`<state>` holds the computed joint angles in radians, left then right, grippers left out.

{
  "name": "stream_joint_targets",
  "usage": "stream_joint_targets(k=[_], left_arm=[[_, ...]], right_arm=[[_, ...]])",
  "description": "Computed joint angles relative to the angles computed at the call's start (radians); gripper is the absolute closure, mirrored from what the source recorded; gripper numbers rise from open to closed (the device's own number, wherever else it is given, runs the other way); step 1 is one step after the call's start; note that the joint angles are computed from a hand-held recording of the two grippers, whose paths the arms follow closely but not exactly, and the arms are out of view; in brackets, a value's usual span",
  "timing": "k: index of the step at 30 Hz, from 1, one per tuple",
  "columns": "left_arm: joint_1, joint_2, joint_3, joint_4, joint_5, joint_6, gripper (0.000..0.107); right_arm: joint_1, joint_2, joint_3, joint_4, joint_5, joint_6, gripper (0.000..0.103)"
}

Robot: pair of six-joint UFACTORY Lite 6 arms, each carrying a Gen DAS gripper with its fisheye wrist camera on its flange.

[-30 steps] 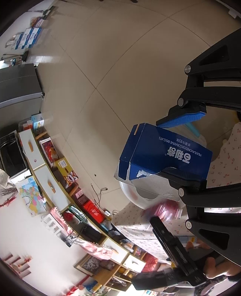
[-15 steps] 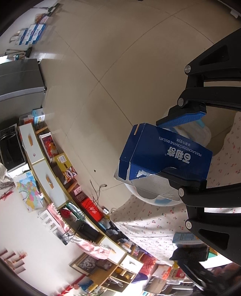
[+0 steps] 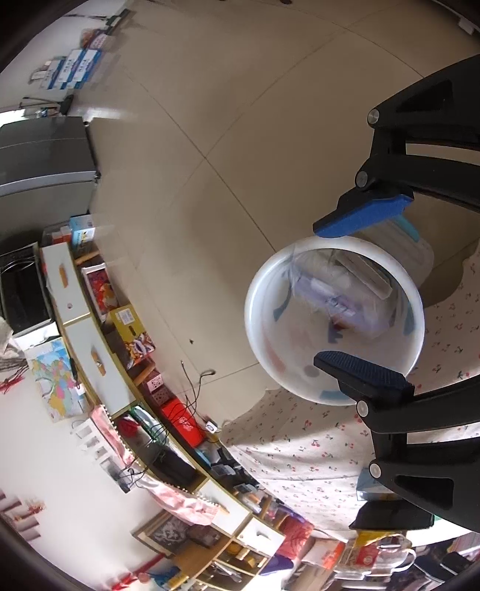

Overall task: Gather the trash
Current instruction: 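Lower the blue biscuit box into the bin and open the right tool, then grasp the green sponge with the left tool and lift it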

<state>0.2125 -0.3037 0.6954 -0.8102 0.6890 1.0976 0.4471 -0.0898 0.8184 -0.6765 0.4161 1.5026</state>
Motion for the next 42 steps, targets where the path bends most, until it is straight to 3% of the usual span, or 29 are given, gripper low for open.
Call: stream_joint_targets(k=[11,21,28,34,42], left_arm=[[0.261,0.036,-0.032,-0.007,0.073,0.217,0.017],[0.473,0.208,0.023,-0.018,0.086,0.341,0.017],[0.494,0.326,0.055,-0.034,0.055,0.437,0.017],[0.440,0.477,0.137,-0.103,-0.062,0.613,0.017],[0.440,0.671,0.281,-0.106,0.013,0.640,0.017]], right_arm=[[0.116,-0.074,0.010,0.042,0.105,-0.004,0.029],[0.261,-0.119,-0.001,0.001,0.186,0.109,0.024],[0.356,-0.096,-0.004,-0.008,0.190,0.182,0.024],[0.411,-0.041,0.028,-0.015,0.185,0.198,0.023],[0.430,0.001,0.047,-0.006,0.181,0.194,0.023]])
